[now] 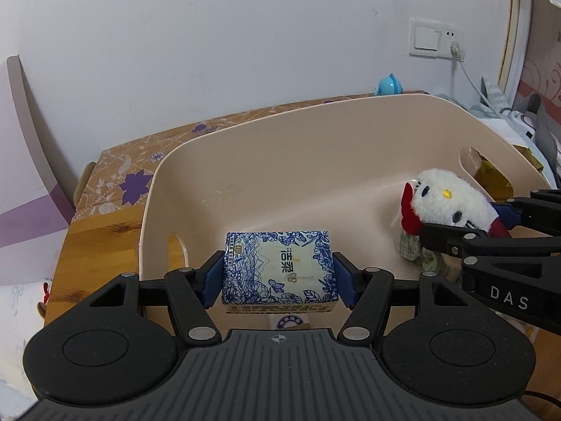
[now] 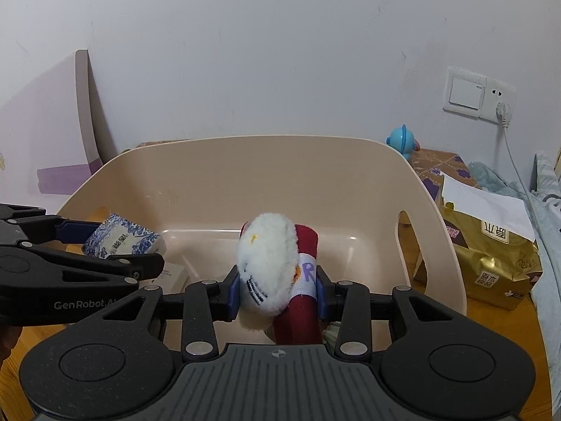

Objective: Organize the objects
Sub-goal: 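Open both grippers to drop the tissue pack and Hello Kitty plush into the bin, then withdraw both tools from the bin toward the items on the table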

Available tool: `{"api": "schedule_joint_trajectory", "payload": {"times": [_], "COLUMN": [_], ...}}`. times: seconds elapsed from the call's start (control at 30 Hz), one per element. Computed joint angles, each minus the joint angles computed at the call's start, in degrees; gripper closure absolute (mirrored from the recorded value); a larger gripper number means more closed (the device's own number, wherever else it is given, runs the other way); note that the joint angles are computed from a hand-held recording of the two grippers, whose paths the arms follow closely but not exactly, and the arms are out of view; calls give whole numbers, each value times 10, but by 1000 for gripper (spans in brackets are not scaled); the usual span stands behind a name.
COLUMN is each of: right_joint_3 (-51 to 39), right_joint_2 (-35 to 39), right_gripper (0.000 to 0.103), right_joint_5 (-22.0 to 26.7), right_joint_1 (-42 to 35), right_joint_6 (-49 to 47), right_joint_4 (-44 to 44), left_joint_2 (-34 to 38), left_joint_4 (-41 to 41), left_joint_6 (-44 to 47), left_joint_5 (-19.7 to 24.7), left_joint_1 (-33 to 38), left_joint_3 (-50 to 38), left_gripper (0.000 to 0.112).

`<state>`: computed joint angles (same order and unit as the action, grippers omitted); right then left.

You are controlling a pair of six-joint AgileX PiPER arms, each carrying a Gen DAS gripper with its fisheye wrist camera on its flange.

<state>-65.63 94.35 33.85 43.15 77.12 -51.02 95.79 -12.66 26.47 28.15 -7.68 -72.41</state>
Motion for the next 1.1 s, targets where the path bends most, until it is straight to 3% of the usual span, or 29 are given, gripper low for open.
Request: {"api": "schedule_joint_trajectory", "payload": {"times": [0.5,0.8,1.1], "right_joint_3": [44,57,73], "right_joint_2": [-74,-118,-156], "right_gripper": [14,5,4], "right_joint_5": [25,69,109], "right_joint_1": [31,73,110], "right_joint_6": [66,85,109], "right_joint_4": [-61,-81,-96], "left_joint_2": [-63,-117,-162], "left_joint_4": [-56,-54,-79], "left_joint_6": [31,27,59], "left_joint_5": [-35,-36,-19], "left_joint_1": [7,12,35], "left_joint_3": [45,71,95], "left_gripper": [30,25,25]}}
